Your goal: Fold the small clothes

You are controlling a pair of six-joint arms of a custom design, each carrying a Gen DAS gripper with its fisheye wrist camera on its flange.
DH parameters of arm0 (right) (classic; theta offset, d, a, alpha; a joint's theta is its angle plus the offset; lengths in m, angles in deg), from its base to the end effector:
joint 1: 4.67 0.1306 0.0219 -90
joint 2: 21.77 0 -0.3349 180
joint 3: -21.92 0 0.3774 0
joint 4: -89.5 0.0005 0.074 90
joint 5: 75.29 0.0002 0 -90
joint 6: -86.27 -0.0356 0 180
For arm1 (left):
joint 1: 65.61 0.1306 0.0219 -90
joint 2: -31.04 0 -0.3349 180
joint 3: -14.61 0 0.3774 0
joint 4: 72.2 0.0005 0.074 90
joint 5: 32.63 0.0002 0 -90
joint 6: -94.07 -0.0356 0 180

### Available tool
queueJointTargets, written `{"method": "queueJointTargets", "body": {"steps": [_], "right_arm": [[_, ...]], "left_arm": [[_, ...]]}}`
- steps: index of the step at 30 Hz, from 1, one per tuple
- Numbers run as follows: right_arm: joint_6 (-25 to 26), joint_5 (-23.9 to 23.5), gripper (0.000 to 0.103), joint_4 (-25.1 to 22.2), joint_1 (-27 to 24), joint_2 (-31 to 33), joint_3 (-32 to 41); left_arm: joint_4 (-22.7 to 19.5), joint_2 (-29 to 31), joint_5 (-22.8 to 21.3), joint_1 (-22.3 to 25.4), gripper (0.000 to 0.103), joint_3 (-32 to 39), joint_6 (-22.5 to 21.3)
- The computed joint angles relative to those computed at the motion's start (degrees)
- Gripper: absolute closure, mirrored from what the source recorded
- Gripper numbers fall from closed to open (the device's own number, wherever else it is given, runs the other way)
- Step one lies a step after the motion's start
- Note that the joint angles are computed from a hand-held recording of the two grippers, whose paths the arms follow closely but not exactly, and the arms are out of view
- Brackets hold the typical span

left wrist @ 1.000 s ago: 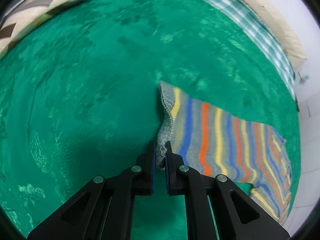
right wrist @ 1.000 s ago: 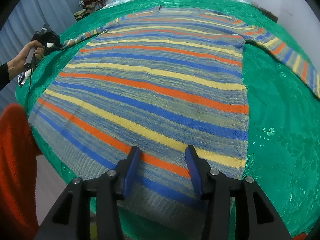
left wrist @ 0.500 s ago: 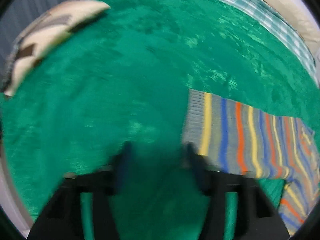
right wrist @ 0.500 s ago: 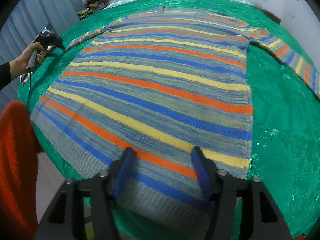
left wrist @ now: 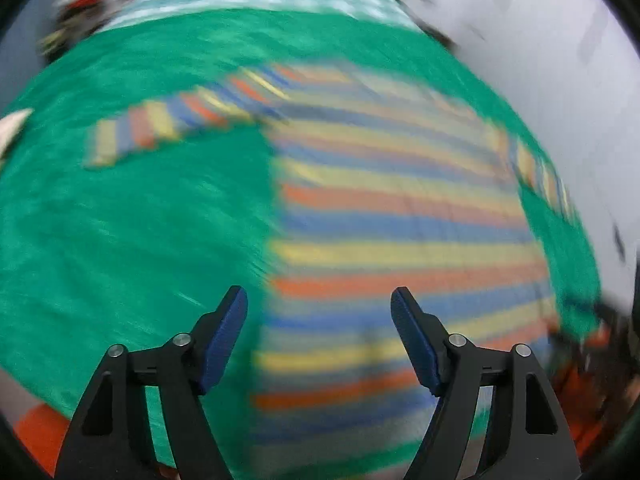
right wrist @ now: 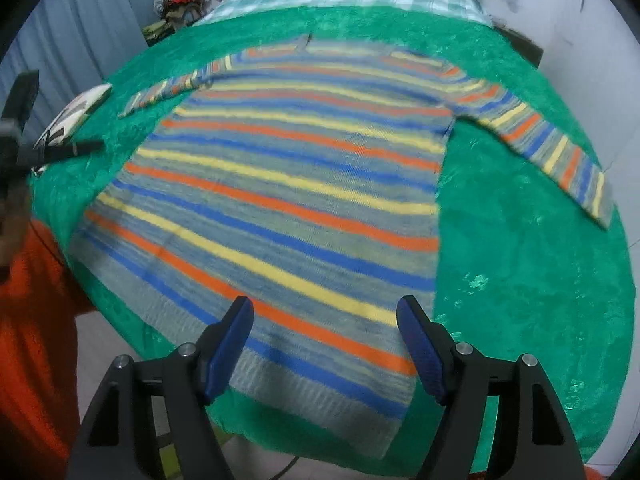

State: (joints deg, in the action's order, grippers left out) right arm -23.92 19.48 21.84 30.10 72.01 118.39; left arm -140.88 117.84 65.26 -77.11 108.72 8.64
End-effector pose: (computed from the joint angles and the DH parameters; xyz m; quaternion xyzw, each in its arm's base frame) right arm 0.3857 0.2635 0.3832 -0.1148 0.9687 0.0639 0.2108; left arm 0.4200 -0.0910 0.4170 0.0754 0.9639 -0.1005 0.2349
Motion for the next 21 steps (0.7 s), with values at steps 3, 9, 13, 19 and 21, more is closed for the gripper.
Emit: {"method": "queueJointTargets", "body": {"steps": [3, 9, 13, 19, 21], "right_arm": [[-0.55, -3.29, 0.030, -9.53, -0.05, 2.81, -0.02], [-6.63, -5.78, 0.032, -7.14, -2.25, -10.18, -7.21], [-11.21, -12.92, 0.033, -1.17, -8.46, -12.14, -11.85], [-11.21, -23.55, 0.098, 0.90, -10.64, -8.84, -12.90], [-9.89, -22.04, 0.098, -2.61, -10.08, -9.01, -11.43]], "left_arm": [[-5.31, 0.20, -1.07, -3.28, 0.056, -4.55, -1.48], [-2.01, -12.28, -1.42, 3.43, 0.014, -9.92, -0.36], [-3.50, -5.94, 3.17, 8.77, 0.034, -7.47, 0.54], [-7.77, -2.88, 5.52, 4.26, 0.098, -6.42, -3.98], [-7.93, -4.22, 4.26, 3.55, 0.099, -6.46, -4.70]]}}
